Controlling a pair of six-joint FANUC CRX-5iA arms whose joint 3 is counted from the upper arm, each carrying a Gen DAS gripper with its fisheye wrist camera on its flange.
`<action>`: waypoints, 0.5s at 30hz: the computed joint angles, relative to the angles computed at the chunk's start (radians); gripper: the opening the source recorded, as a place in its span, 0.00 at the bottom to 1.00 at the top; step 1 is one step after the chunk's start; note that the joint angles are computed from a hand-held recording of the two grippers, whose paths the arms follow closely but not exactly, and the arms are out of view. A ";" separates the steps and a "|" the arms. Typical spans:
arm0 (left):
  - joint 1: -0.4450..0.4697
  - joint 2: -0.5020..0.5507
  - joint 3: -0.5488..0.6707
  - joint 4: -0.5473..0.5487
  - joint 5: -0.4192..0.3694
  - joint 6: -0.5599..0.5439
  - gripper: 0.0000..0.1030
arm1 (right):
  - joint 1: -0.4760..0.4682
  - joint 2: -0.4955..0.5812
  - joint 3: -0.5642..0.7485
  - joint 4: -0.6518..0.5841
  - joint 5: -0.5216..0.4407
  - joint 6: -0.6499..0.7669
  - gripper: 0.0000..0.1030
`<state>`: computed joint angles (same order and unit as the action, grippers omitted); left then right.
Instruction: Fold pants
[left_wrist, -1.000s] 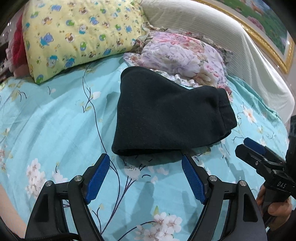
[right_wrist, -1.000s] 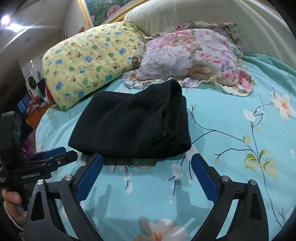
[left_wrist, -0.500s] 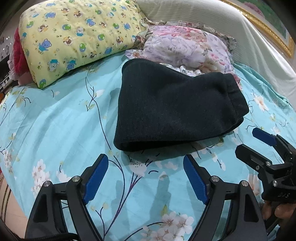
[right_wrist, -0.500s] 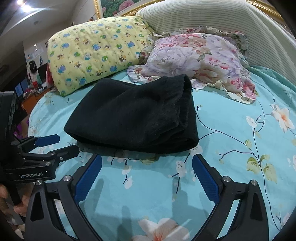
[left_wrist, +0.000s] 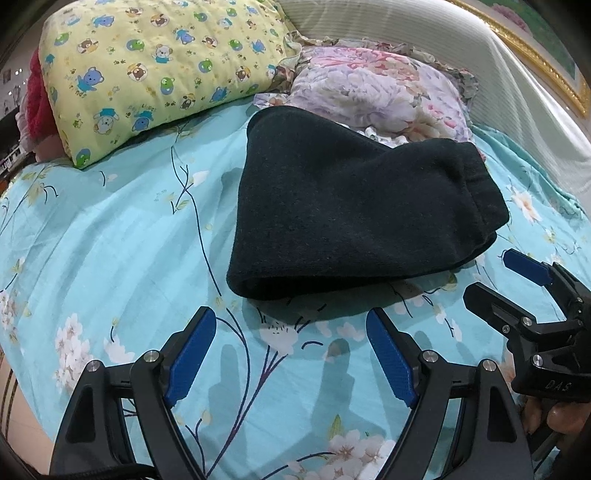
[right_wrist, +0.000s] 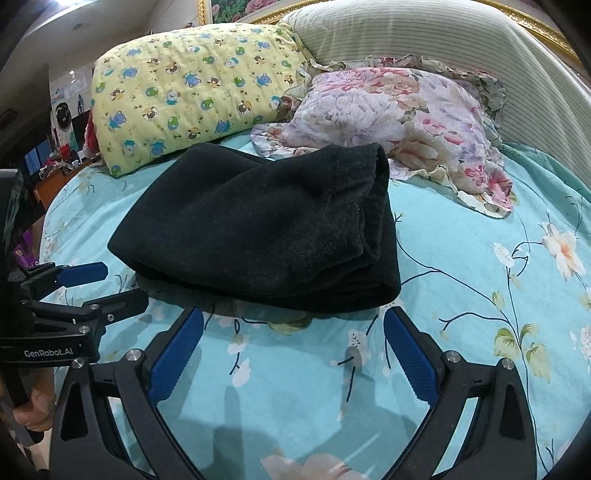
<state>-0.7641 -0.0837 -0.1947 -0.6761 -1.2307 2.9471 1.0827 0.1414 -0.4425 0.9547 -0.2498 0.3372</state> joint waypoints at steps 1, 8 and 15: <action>0.000 0.001 0.000 -0.001 0.000 0.002 0.82 | 0.000 0.002 0.003 -0.010 0.001 0.008 0.95; 0.012 0.004 -0.001 0.005 0.007 -0.001 0.82 | -0.005 0.010 0.007 -0.005 0.009 0.003 0.95; 0.016 0.011 0.002 0.009 0.008 -0.009 0.82 | -0.011 0.016 0.011 0.011 0.016 -0.014 0.95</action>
